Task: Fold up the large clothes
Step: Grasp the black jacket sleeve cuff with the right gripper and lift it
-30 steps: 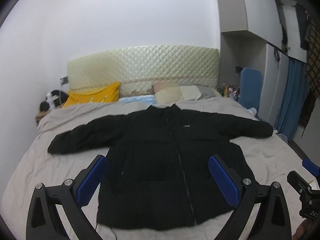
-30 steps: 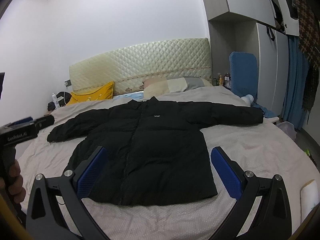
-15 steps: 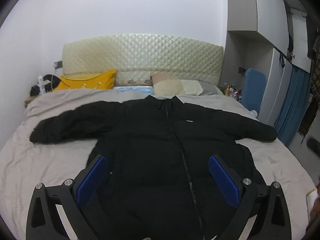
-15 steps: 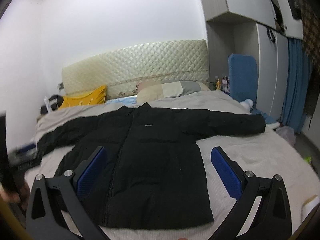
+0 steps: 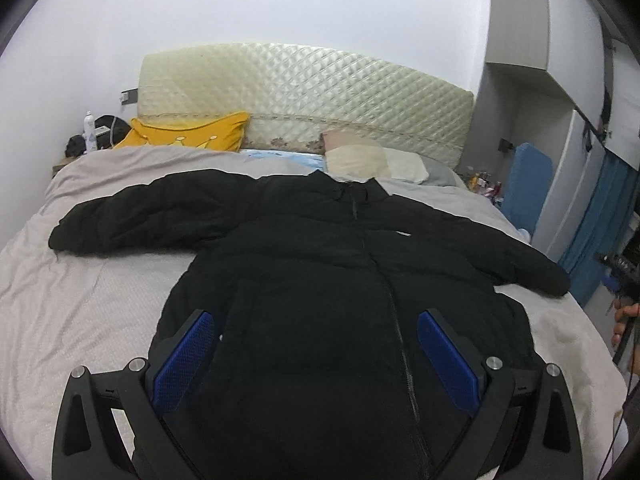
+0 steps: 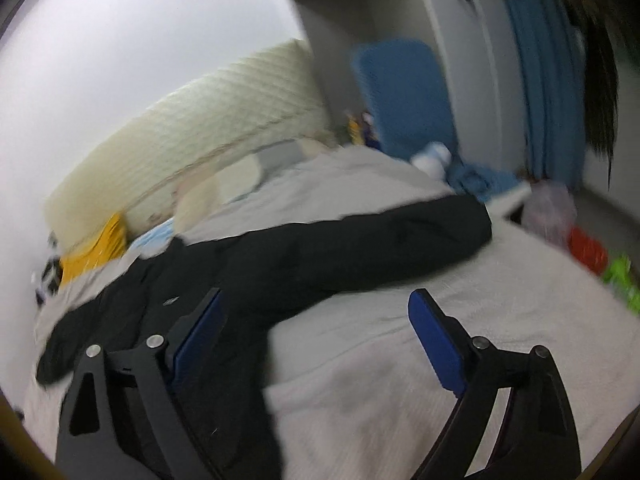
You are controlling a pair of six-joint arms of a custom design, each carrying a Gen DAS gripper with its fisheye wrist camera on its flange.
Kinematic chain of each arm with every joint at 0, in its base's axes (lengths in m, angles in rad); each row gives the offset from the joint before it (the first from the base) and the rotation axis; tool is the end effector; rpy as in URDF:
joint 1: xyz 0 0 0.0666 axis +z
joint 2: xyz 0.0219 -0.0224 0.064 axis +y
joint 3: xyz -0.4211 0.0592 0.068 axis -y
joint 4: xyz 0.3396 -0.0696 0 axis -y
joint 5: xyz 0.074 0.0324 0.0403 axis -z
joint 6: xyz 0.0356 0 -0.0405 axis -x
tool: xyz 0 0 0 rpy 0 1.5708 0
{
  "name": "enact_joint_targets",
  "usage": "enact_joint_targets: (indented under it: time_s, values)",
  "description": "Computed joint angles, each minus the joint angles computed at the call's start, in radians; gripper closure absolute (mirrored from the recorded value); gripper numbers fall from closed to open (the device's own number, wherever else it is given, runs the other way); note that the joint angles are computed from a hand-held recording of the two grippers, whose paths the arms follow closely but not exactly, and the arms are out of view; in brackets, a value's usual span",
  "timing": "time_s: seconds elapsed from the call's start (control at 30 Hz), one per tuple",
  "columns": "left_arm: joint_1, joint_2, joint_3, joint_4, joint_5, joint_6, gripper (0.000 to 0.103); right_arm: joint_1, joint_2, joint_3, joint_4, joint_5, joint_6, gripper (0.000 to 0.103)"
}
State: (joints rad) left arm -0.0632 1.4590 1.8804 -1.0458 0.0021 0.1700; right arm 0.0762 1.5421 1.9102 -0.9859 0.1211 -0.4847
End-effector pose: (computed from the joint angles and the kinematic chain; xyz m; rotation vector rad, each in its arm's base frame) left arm 0.4403 -0.0283 0.6313 -0.1162 2.1953 -0.1332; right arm 0.4826 0.0321 0.6122 0.5109 2.1290 0.1852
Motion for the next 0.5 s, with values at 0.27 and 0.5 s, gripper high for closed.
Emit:
enact_joint_targets:
  time_s: [0.27,0.5]
  values:
    - [-0.049,0.121,0.138,-0.008,-0.173,0.014,0.0,-0.18,0.176,-0.024,0.133,-0.13,-0.189,0.012]
    - [-0.086,0.228,0.215,0.039,-0.232,0.01,0.0,-0.266,0.299,-0.008,0.261,-0.175,-0.355,0.012]
